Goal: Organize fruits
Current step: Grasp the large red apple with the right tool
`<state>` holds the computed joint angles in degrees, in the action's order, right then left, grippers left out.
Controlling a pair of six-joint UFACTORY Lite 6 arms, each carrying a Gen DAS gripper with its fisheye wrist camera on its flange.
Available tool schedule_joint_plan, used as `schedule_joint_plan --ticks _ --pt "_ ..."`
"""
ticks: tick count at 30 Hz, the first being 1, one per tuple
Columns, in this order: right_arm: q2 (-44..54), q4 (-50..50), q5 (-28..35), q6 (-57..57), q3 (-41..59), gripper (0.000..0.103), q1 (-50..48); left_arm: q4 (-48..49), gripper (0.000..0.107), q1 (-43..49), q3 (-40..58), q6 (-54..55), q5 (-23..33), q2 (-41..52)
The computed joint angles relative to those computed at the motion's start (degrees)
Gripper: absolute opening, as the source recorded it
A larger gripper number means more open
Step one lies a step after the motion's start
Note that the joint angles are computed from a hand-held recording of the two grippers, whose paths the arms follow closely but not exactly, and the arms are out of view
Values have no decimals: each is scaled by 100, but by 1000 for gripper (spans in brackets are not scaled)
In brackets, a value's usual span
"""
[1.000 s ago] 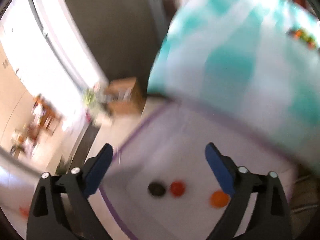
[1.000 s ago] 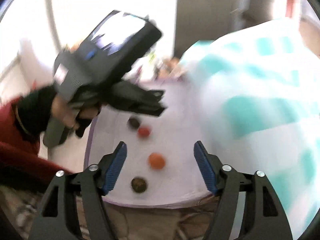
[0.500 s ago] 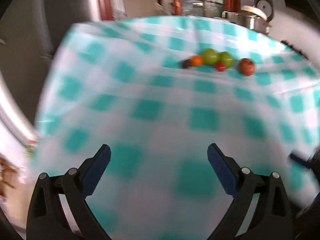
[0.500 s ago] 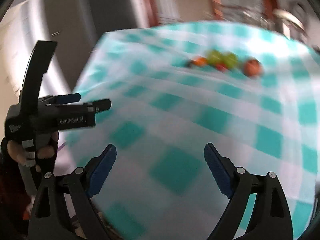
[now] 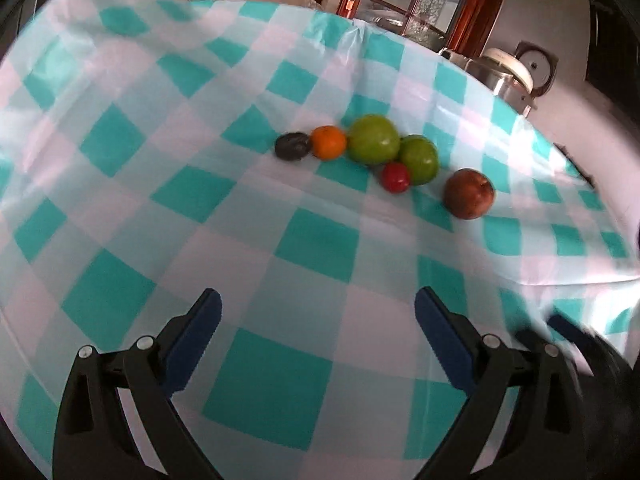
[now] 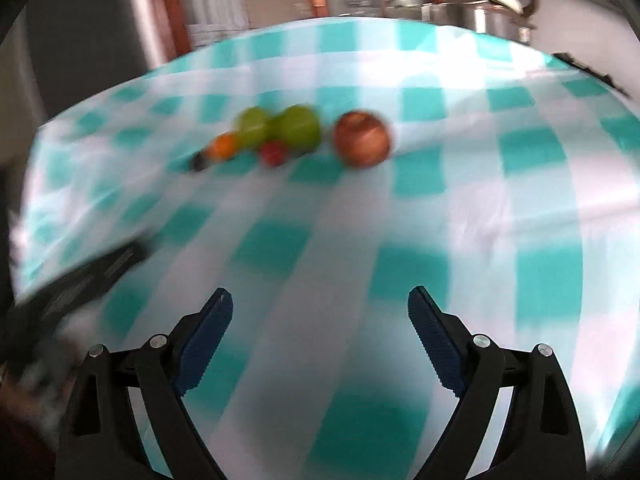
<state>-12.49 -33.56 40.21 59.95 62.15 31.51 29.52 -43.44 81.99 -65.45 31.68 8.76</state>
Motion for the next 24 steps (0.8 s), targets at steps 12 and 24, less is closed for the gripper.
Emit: schedule_joint_plan --ticks 12,24 --pt "4570 463 497 -1700 4806 87 -1464 -352 101 621 -1098 -542 -1067 -742" --pt "2873 1117 -1062 -1240 2403 66 -1945 496 101 245 -832 -952 -599 -594"
